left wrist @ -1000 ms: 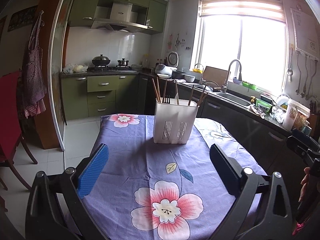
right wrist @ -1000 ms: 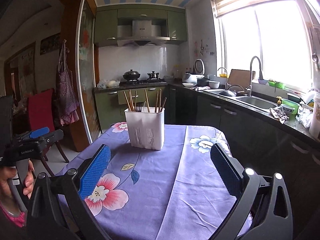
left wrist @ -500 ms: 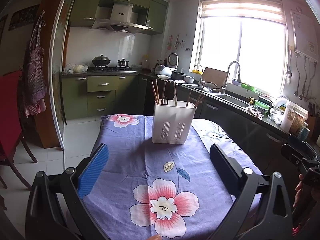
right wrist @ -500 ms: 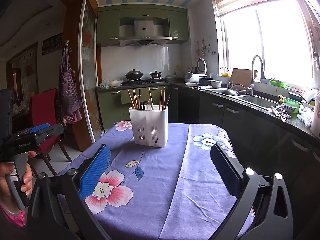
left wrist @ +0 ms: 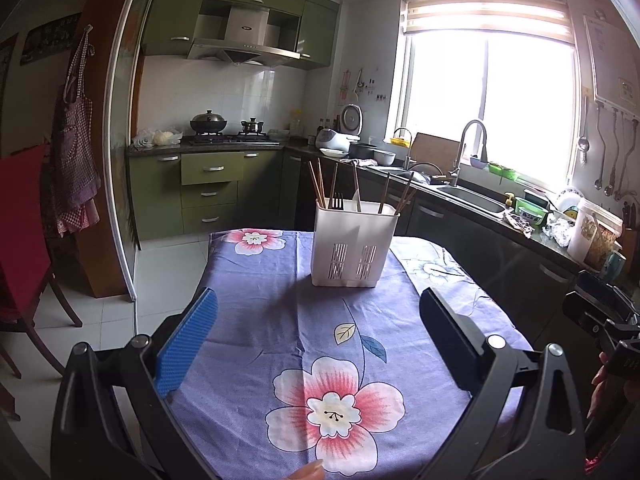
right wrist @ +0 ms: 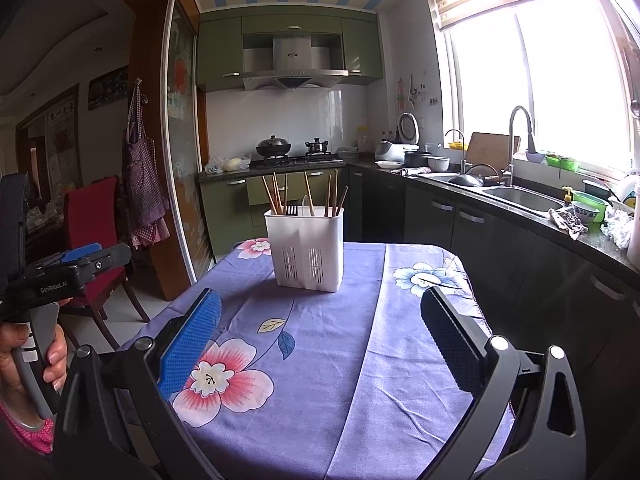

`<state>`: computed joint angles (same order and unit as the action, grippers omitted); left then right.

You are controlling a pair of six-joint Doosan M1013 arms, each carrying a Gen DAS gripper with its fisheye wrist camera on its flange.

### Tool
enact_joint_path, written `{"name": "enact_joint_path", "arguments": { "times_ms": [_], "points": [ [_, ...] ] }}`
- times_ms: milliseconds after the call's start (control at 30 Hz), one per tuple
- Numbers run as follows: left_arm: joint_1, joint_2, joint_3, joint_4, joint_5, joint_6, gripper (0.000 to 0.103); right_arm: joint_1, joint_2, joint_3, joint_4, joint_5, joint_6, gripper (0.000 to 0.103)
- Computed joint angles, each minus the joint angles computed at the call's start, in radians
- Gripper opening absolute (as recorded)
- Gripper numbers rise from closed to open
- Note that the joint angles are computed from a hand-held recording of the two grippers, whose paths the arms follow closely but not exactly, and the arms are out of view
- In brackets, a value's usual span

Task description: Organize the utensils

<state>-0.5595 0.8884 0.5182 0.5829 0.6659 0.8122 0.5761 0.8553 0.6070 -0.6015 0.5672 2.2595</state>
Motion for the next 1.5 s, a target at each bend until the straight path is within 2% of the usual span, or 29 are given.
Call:
{"name": "enact_joint_path", "arguments": {
  "times_ms": [400, 900, 1500],
  "points": [
    [0.000, -0.006, 0.011, 0.008, -0.006, -0.010, 0.096, -0.001, 0.002, -0.003, 0.008, -0.004, -0.004, 0.098],
    [-0.001, -0.014, 0.020, -0.040, -0.018, 0.027, 0.096, -0.001, 0.005, -0.004, 0.018, -0.002, -0.011, 0.098],
    [-0.006, 0.005, -0.021, -0.040, 0.024, 0.054, 0.096, -0.003, 0.015, -0.017, 0.020, 0.004, -0.015, 0.098]
  ]
}}
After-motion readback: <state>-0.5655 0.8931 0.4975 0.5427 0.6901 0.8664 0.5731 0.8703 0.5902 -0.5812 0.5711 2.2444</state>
